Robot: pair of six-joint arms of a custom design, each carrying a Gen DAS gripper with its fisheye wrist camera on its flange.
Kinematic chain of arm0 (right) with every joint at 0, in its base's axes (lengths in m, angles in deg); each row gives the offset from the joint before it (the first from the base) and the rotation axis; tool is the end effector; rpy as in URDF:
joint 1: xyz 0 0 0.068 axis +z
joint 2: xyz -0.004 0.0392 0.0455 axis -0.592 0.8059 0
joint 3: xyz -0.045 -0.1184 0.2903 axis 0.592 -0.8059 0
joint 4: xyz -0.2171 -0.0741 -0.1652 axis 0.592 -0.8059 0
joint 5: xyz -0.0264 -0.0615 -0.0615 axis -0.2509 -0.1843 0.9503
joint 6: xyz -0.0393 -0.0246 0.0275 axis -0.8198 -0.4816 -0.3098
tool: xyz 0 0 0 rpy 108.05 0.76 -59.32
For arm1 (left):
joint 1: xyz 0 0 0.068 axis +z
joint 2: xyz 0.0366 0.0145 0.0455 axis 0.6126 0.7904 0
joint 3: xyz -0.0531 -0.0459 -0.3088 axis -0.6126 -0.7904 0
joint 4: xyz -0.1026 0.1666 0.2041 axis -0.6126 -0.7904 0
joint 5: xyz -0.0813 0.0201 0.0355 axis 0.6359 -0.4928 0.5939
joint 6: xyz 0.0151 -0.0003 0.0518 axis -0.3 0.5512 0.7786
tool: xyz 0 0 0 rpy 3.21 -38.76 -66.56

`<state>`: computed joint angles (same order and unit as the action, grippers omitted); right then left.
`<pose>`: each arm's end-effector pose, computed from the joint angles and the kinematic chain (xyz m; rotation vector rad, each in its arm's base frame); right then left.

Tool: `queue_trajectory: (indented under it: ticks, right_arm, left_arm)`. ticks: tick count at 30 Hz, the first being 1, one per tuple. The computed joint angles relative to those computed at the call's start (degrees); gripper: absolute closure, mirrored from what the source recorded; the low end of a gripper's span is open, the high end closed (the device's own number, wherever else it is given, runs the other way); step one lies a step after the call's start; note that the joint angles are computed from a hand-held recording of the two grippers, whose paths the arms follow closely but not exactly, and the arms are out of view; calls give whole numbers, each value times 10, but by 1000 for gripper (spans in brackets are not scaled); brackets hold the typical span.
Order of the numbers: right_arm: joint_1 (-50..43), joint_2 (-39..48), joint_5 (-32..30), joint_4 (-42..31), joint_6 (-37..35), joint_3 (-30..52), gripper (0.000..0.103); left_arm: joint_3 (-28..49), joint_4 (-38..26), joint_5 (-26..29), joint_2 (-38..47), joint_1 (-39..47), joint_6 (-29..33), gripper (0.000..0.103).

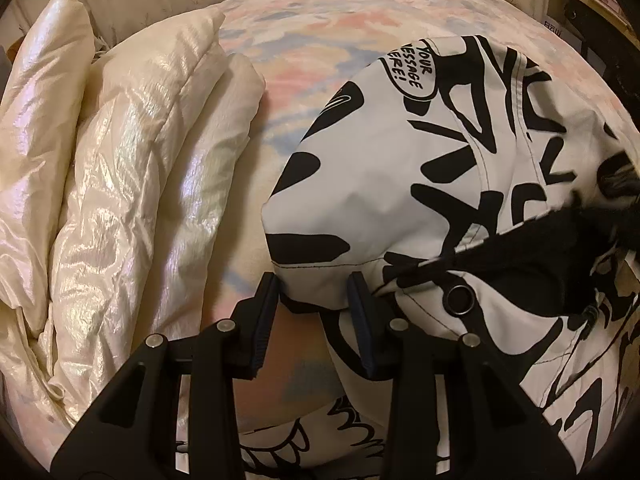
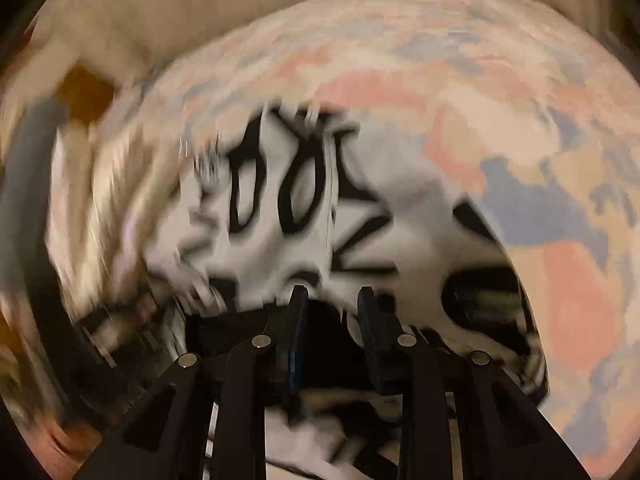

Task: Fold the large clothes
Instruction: 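Lay the folded jacket beside the cream pillow and open both tools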

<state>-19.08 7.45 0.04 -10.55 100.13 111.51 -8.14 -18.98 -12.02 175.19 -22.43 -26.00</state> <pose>0.1956 0.0643 0.1413 -0.1732 2.7819 0.2613 0.1156 -0.1698 0.1053 0.1835 2.6168 0.0953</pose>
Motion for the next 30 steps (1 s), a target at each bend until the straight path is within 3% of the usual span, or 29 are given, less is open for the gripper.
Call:
queue_trajectory:
  ticks: [5,10,11,12,13,14,15,19,25,26,28,29,30]
  right_arm:
    - [4,-12,27,38,-26,-60,81]
    - [-23,-172,-2,-75,-37,-54,77]
    - [-38,-209,-2,-99,-39,-45,68]
    - [-52,-238,-2,-118,-42,-38,51]
    - [-64,-266,1,-131,-40,-28,44]
    - [-69,-284,12,-135,-38,-19,27]
    - [-74,-283,19,-131,-40,-11,19]
    - [-73,-157,57,-67,-44,32,18]
    - [-80,55,19,47,-3,82,18]
    - [-81,74,18,67,2,78,23]
    - [-74,114,8,113,9,70,54]
    - [-67,132,7,132,13,66,79]
    - [-53,137,15,151,10,58,90]
  left_arm:
    - [-11,-9,-1,-13,-16,-17,70]
    - [-9,-28,-5,-19,-30,-27,70]
    - [-8,-30,-4,-18,-31,-30,70]
    - [-8,-32,-3,-20,-32,-33,70]
    - [-7,-34,-4,-20,-35,-37,70]
    - [-3,-37,-5,-17,-40,-42,70]
    - [-1,-34,-4,-12,-39,-41,70]
    - [5,-21,-3,3,-30,-26,70]
    - [-8,17,1,14,-20,-8,70]
    - [-11,22,2,14,-18,-5,70]
    - [-14,29,4,12,-17,-2,70]
    - [-16,31,4,10,-16,-1,70]
    - [-19,33,6,9,-16,-3,70]
